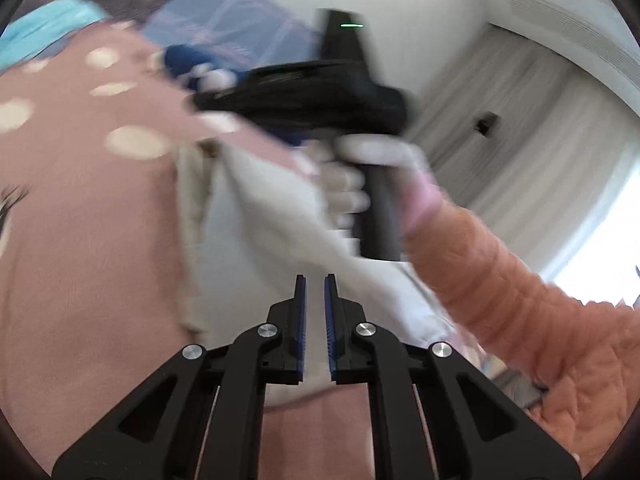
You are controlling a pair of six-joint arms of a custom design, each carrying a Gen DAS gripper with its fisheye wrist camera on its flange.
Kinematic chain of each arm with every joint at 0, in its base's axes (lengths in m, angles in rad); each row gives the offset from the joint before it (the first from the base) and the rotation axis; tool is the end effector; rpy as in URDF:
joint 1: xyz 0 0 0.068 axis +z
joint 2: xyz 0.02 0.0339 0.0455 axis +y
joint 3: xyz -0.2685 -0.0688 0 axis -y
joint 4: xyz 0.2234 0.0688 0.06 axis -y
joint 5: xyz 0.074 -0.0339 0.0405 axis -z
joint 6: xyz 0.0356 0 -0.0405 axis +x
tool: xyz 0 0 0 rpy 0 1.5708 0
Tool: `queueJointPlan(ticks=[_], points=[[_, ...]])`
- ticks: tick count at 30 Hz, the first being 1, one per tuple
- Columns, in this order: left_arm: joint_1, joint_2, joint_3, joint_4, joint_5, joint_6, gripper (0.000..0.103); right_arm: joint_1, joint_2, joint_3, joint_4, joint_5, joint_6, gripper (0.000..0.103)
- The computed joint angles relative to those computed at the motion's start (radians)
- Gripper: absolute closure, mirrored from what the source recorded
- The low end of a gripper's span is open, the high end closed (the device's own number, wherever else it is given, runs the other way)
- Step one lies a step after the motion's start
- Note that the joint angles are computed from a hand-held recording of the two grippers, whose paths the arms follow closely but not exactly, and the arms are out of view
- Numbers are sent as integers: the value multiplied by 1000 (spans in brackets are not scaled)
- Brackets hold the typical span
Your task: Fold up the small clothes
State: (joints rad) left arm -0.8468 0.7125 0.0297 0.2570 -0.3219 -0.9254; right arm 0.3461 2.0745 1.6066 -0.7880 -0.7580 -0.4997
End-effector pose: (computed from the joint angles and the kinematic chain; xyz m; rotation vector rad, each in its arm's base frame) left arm 0.0920 -0.0870 0.1501 -0.2961 2.0483 -0.8163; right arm 0.3745 0.1611 0.2065 -1.2181 2.3055 1.0016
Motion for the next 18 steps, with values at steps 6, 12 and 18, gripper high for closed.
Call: queueJointPlan(ticks=[6,12,18], points=[[179,-97,-20,-188,83,-93,60,51,-41,-24,33,135,-38,97],[195,189,-11,80,245,-37,93,132,-35,-121,92,354,-115,61],[-205,38,48,-235,-181,-237,97,98,-43,-170,173,135,-45,103]])
